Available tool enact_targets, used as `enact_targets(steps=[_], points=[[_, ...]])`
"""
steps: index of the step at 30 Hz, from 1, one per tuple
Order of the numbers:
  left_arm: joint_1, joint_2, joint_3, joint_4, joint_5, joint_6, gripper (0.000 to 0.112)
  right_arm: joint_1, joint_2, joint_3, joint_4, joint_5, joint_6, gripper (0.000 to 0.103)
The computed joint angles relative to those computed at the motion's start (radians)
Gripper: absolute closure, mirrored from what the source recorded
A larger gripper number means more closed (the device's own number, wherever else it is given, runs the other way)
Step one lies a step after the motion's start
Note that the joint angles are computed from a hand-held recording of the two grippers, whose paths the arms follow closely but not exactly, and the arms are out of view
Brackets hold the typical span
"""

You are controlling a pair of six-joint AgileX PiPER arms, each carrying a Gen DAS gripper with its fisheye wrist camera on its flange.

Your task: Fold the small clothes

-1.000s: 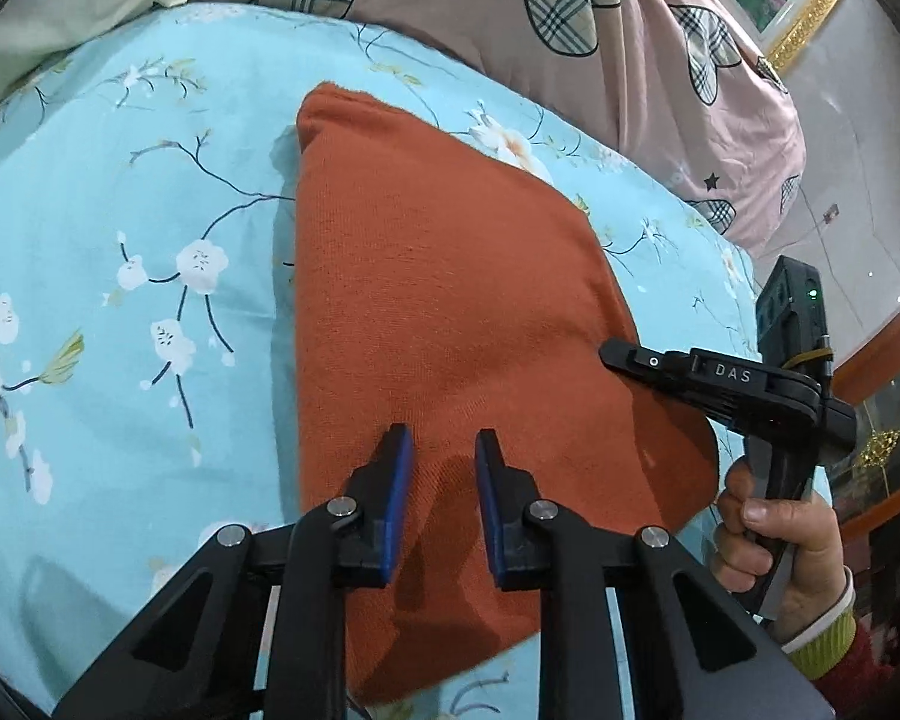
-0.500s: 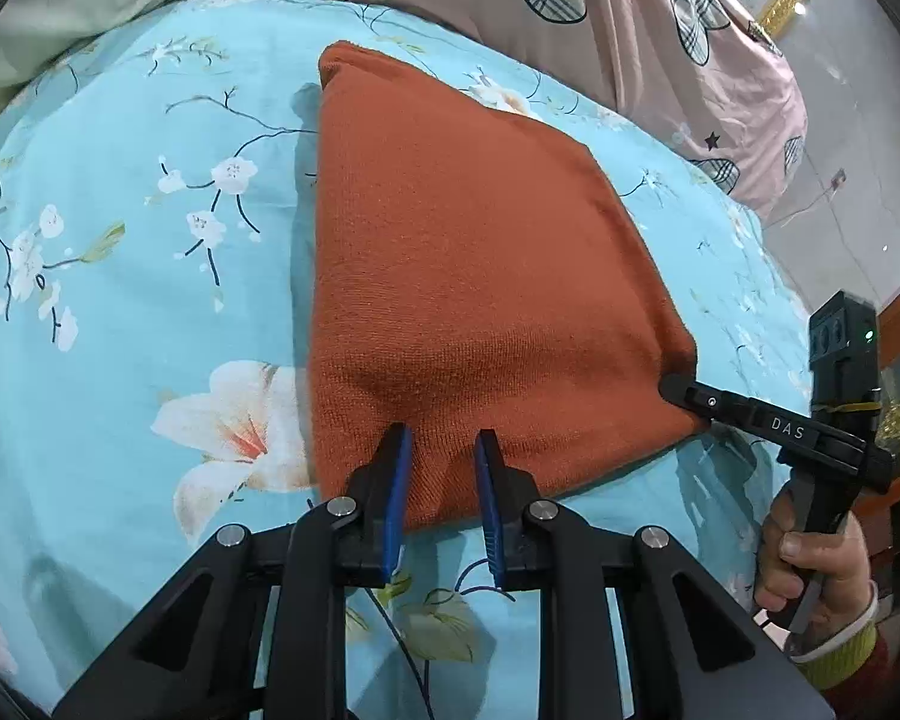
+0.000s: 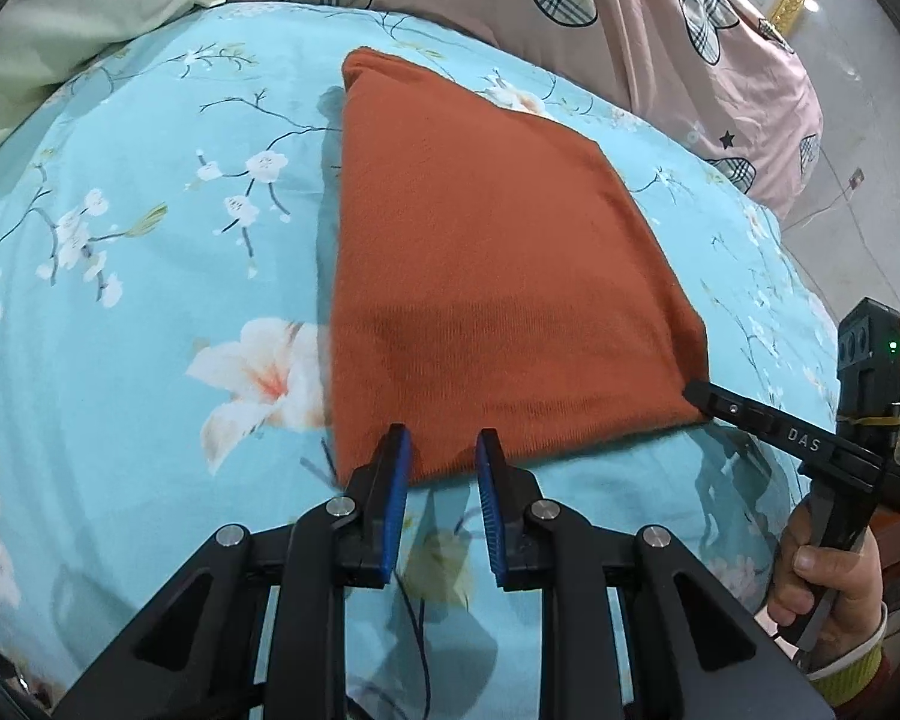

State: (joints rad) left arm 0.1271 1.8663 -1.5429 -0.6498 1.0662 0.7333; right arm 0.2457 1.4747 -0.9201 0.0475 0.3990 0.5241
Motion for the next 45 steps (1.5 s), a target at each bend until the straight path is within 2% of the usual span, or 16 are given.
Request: enact_targets(steps=[1,3,5,6,8,10,13,17,21,27,31,34,41,45], points=[[0.005,-0.015,0.015,0.008,-0.002,0.001,0.089,0.003,-0.019,0.010,0.000,0.013,0.004,0.103],[0.013,-0.063,0.066,0.033,-0.025,0.015,0.080,0.020,-0.062,0.030,-0.021,0.039,0.035,0.100],[0.013,-0.119,0.136,0.081,-0.089,0.024,0.059,0.071,-0.098,0.039,-0.167,0.094,0.185,0.094],[0.018,-0.145,0.169,0.098,-0.113,0.032,0.055,0.102,-0.116,0.044,-0.238,0.128,0.259,0.091],[0.039,-0.184,0.215,0.101,-0.127,0.062,0.042,0.140,-0.167,0.080,-0.286,0.137,0.320,0.069],[0.056,-0.216,0.249,0.113,-0.144,0.077,0.033,0.206,-0.221,0.112,-0.391,0.162,0.436,0.052],[0.072,-0.262,0.302,0.145,-0.180,0.091,0.030,0.301,-0.263,0.127,-0.525,0.222,0.564,0.042],[0.075,-0.311,0.375,0.204,-0.240,0.107,0.030,0.363,-0.282,0.134,-0.541,0.253,0.566,0.024],[0.054,-0.349,0.434,0.286,-0.309,0.098,0.030,0.388,-0.270,0.121,-0.496,0.279,0.491,0.021],[0.055,-0.423,0.422,0.299,-0.291,0.089,0.029,0.407,-0.302,0.083,-0.508,0.339,0.472,0.017],[0.014,-0.439,0.386,0.321,-0.304,0.047,0.024,0.419,-0.317,0.048,-0.568,0.350,0.485,0.000],[-0.024,-0.411,0.359,0.346,-0.322,-0.004,0.024,0.429,-0.284,0.024,-0.625,0.360,0.508,0.000],[-0.093,-0.316,0.306,0.461,-0.331,-0.153,0.024,0.320,-0.180,0.012,-0.460,0.258,0.354,0.000],[-0.122,-0.288,0.288,0.543,-0.331,-0.232,0.024,0.291,-0.139,0.004,-0.398,0.231,0.296,0.000]])
